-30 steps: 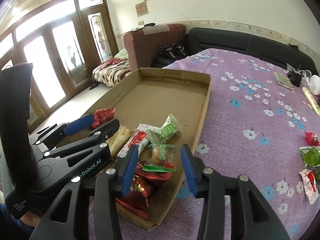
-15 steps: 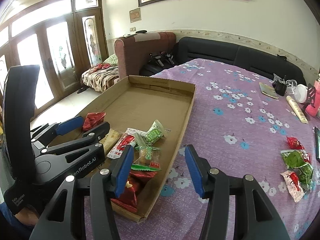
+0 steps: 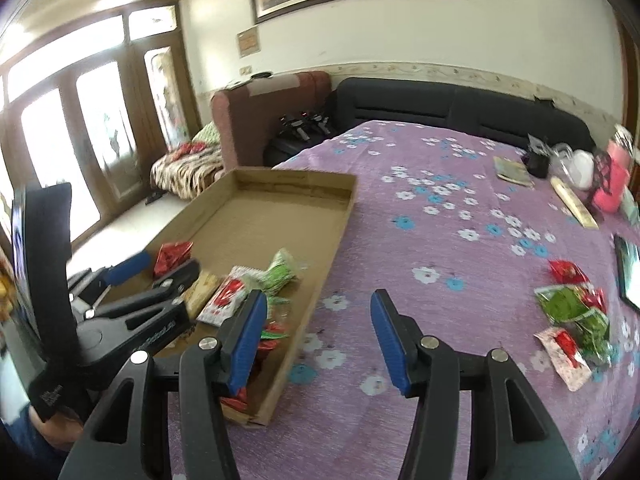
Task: Organize snacks
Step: 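Open the left tool to release the cake while the right tool releases the green-label packet, then move both tools back from the tray toward the snack pile on the bed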
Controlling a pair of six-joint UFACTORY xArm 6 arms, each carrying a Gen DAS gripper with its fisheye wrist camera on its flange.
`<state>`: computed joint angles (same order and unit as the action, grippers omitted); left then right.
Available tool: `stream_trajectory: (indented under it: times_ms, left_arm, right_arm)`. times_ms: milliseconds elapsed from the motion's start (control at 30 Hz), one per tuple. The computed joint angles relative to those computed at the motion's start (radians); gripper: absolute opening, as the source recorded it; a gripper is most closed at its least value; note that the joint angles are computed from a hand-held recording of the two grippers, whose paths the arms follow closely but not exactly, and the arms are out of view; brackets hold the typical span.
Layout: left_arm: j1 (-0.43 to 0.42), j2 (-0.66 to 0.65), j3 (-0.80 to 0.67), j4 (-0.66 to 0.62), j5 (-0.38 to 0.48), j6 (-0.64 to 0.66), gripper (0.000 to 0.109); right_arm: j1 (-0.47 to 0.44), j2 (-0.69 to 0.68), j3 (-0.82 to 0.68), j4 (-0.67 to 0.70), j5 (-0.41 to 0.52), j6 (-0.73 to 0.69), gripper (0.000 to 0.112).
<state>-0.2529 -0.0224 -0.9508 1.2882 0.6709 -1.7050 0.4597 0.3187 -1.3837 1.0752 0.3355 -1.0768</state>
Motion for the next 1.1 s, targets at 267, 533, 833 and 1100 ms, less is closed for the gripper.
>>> stream_trajectory:
  times_ms: [267, 533, 833, 1100]
  left_arm:
    - [-0.006, -0.001, -0.007, -0.069, -0.024, 0.089, 0.067]
    - [-0.053, -0.026, -0.042, -0.117, -0.054, 0.158, 0.067]
    - [-0.127, 0.055, -0.163, -0.229, -0.102, 0.333, 0.069]
    - [-0.16, 0.168, -0.296, -0.442, -0.129, 0.539, 0.07]
  right_arm:
    - [-0.224, 0.08, -0.145, -0.122, 0.153, 0.255, 0.053]
    - [-0.407, 0.303, -0.433, -0.377, 0.34, 0.598, 0.053]
    - [-0.466, 0.366, -0.492, -0.259, 0.522, 0.577, 0.053]
    - [-0.476, 0.358, -0.503, -0.112, 0.756, 0.372, 0.053]
